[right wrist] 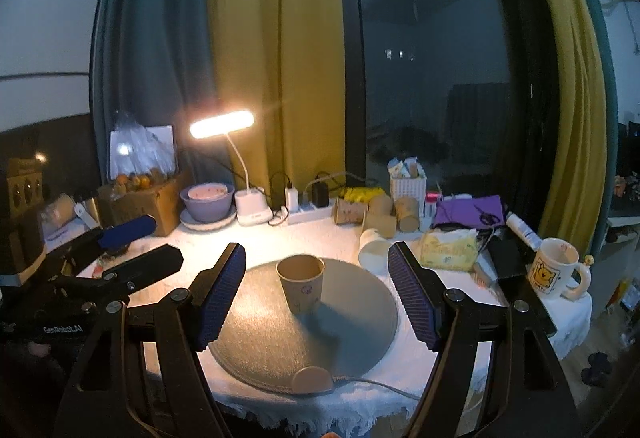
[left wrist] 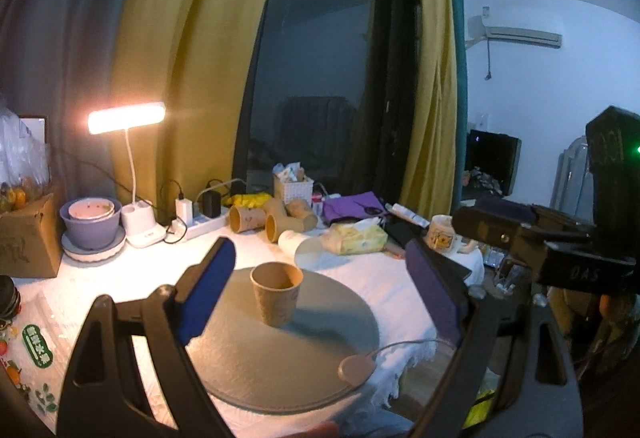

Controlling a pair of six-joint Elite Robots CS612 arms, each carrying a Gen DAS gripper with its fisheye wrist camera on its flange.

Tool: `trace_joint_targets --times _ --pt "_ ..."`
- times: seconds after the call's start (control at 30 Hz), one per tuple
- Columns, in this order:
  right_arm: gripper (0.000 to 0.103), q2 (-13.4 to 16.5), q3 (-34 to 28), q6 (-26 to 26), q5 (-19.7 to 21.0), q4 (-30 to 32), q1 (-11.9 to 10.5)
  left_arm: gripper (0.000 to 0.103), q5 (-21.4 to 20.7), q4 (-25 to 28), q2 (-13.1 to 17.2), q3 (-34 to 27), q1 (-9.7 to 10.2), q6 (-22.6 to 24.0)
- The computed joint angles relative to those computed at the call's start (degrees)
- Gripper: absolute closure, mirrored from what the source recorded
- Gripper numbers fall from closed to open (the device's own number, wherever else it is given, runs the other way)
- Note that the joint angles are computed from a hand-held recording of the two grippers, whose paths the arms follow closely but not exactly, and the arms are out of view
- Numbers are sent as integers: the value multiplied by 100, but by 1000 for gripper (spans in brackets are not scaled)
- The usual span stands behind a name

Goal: Flip cup upright

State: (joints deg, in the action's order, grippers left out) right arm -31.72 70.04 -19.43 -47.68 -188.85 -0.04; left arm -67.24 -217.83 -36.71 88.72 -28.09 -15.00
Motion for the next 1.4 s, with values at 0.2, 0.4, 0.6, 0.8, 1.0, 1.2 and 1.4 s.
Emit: trace_joint_targets --times 0.2,0.4,0.6,0.8,1.0,1.2,1.4 --pt "26 -68 96 41 53 -254 -43 15 143 -205 -33 35 -71 191" --pt "26 -129 175 102 123 -482 -63 15 344 -535 -29 74 -123 383" --pt "26 -139 187 66 163 -503 -53 15 381 -650 -9 88 -121 442" --pt "26 -123 147 -87 120 -274 -4 14 558 -615 4 95 -130 336" --pt "26 -82 64 -159 94 -84 37 14 721 -587 34 91 -128 205" --pt "26 -59 23 -215 49 37 70 14 714 -605 36 113 -129 217" --pt "26 -41 -11 -275 9 166 98 14 689 -570 30 141 -135 149"
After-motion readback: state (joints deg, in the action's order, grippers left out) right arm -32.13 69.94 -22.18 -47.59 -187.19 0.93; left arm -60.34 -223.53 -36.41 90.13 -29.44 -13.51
